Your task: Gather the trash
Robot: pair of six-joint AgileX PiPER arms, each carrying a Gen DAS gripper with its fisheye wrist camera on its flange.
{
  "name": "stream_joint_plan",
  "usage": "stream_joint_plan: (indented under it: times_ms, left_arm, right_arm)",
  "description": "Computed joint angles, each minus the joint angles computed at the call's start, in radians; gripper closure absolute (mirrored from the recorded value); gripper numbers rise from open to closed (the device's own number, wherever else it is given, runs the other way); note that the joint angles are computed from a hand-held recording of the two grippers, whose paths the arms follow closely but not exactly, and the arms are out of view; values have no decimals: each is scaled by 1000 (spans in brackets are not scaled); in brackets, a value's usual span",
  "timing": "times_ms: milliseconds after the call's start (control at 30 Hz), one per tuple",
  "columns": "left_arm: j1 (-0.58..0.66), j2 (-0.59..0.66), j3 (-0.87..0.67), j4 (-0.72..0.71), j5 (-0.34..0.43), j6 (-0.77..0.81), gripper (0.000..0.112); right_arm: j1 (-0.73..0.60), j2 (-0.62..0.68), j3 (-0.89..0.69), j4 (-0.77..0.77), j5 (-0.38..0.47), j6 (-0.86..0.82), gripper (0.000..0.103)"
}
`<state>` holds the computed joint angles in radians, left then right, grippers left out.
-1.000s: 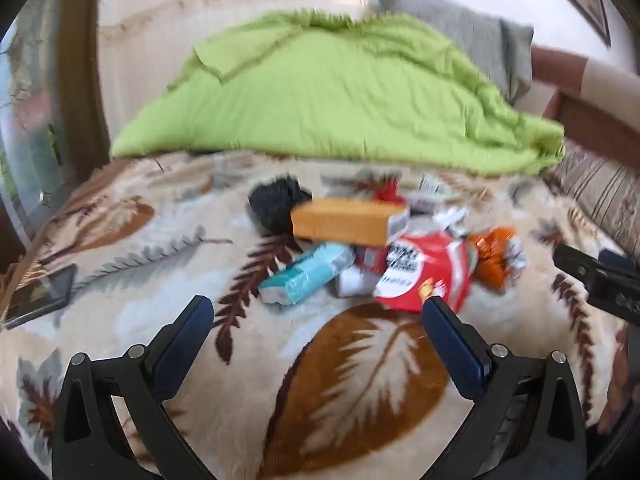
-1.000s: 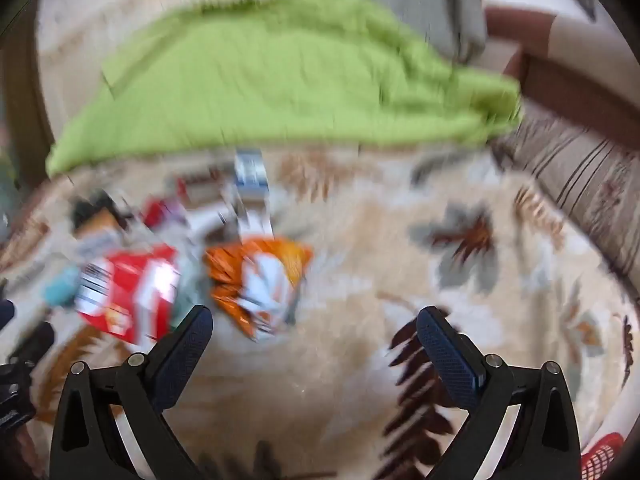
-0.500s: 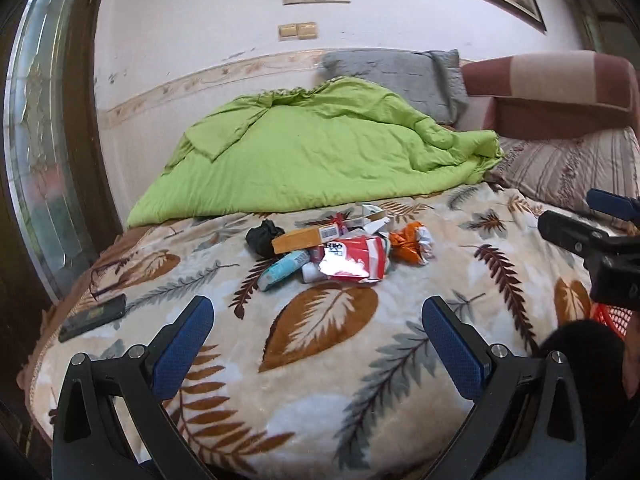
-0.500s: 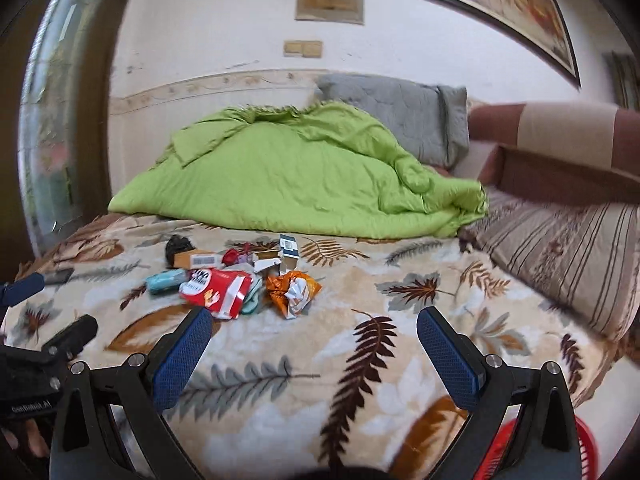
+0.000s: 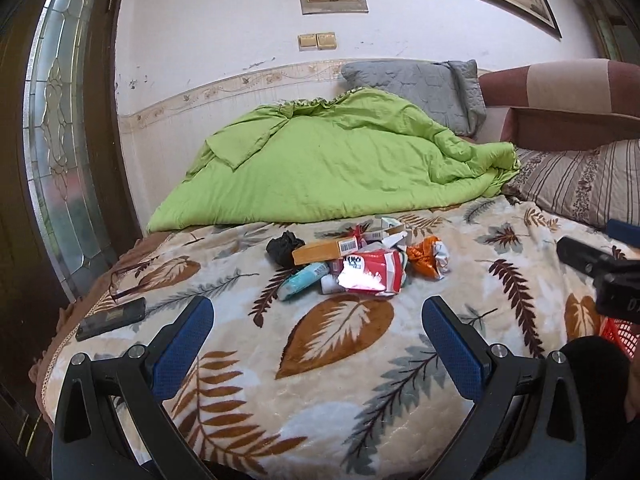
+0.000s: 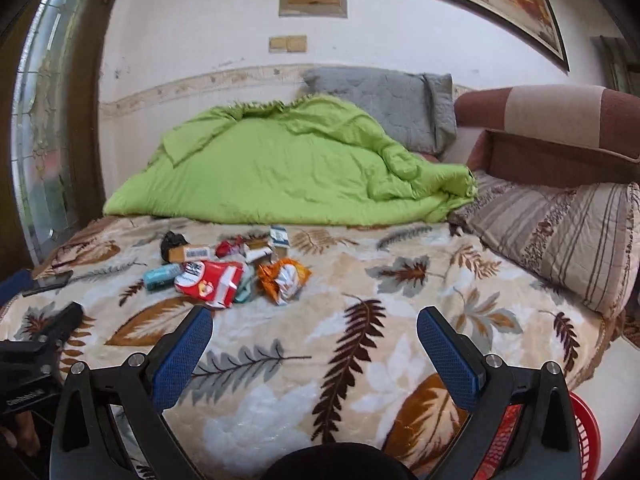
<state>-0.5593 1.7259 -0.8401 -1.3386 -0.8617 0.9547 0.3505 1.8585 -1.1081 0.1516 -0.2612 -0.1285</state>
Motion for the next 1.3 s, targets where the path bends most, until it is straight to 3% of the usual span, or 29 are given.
stream_joint_plan:
  times_ms: [133, 267, 567, 700, 1067, 1300]
  left_arm:
    - [-7, 17, 16, 53, -32, -46, 9]
    - [30, 22, -2, 67, 29, -67, 9]
    - [103, 17, 2, 112, 137, -130, 9]
    - [126, 19, -5, 117, 171, -138, 9]
    - [140, 27, -19, 106, 204, -129, 9]
    - [141, 28, -17, 111, 205, -132, 9]
  right_arm:
    - [11, 4, -7, 91, -1, -93, 0]
    - [34, 16, -13, 232, -20, -254, 0]
    - [64, 71, -100, 626, 42, -653, 0]
    - [69, 85, -122, 733, 53, -772, 0]
    - [55, 99, -154, 894, 91, -917, 0]
    - [57, 99, -156, 915, 91, -936, 0]
